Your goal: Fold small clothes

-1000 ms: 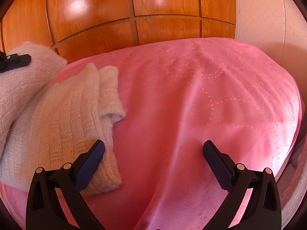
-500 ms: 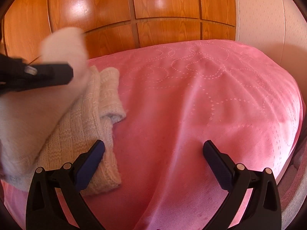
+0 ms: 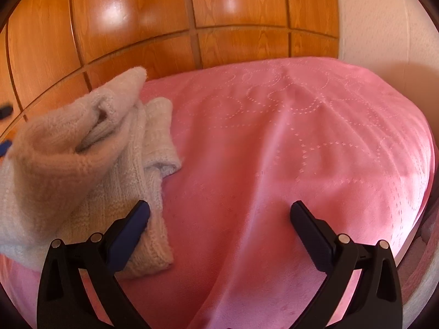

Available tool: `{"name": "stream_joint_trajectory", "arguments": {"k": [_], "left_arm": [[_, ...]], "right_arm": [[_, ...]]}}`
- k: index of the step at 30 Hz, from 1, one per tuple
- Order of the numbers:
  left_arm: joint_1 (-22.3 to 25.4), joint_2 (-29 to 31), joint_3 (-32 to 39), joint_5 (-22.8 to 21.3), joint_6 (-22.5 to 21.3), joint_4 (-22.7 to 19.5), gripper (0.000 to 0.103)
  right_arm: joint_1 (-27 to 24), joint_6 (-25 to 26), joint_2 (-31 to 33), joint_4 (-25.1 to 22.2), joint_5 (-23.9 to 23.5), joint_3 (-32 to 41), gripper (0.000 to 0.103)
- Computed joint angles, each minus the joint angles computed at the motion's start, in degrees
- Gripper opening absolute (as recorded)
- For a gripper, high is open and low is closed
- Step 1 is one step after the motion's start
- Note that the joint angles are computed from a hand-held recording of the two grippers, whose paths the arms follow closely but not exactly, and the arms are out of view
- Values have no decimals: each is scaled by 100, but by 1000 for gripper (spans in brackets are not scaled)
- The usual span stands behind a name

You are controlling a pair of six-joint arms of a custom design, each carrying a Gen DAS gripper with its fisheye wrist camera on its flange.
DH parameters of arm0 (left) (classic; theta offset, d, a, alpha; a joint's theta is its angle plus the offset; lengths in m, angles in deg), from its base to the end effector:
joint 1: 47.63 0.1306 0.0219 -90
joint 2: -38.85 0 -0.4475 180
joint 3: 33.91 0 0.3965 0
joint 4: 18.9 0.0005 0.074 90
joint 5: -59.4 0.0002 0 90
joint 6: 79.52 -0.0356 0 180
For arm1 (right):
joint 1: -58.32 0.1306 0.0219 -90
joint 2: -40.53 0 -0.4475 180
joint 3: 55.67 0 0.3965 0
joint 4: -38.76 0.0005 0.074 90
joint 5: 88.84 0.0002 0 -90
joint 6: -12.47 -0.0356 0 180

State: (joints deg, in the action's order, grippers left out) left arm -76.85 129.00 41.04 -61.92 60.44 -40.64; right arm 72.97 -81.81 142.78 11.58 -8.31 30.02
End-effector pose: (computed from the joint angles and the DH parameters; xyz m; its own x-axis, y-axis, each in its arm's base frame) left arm 0.4356 -0.2230 0.4112 -0.3791 -0.5373 -0.7534 -0.3665 0.8347 -0.4109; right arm 0.5555 0.1508 0.3793 -0.6942 -0.1054 -0.7120 -0.3135 0.9347 0.1674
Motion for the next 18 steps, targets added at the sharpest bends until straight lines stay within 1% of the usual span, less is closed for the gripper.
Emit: {"name": "stream_joint_trajectory", "arguments": {"k": [1,2,4,5,7,9,10,11,12,14,16,17,18], "left_arm": [[69,-29,-27,21,82,-135,72],[133,-61,-82,74,129,-199,72],[221,-51,-137,192,147,-354,72],[242,-49,-182,276,95,-319,72],[236,-89,-321,381,-115,-178,73],[204,-24,-272,349,-346,-157,73],[174,17,-232,370,-492,-188,73],[139,36,-203,380,-576,-246,73],[122,30,-212,390,-631,-276,73],[113,55,-209,453,-665,-228,73],[175,76,-222,645,-725,-204,73],[196,90,-225,725,-771,-212,73],[186,95,-227,784,-884,-249,73]], "right_arm": [[-47,-10,17,-208,-86,136,101],[-86,-81,2,-241,-116,195,101],[-172,-321,-135,14,-143,176,101],[-203,-420,-187,78,-157,208,101],[-238,-508,-212,2,-365,386,101],[-238,-510,-182,-165,-719,600,101],[-207,-468,-140,-268,-937,740,101],[-156,-382,-96,-345,-1042,842,101],[-77,-224,-32,-439,-1034,946,101],[107,105,110,-739,-733,1119,101],[313,413,353,-1268,-213,1362,101],[382,538,430,-1528,15,1393,101],[434,623,460,-1683,208,1341,101]]}}
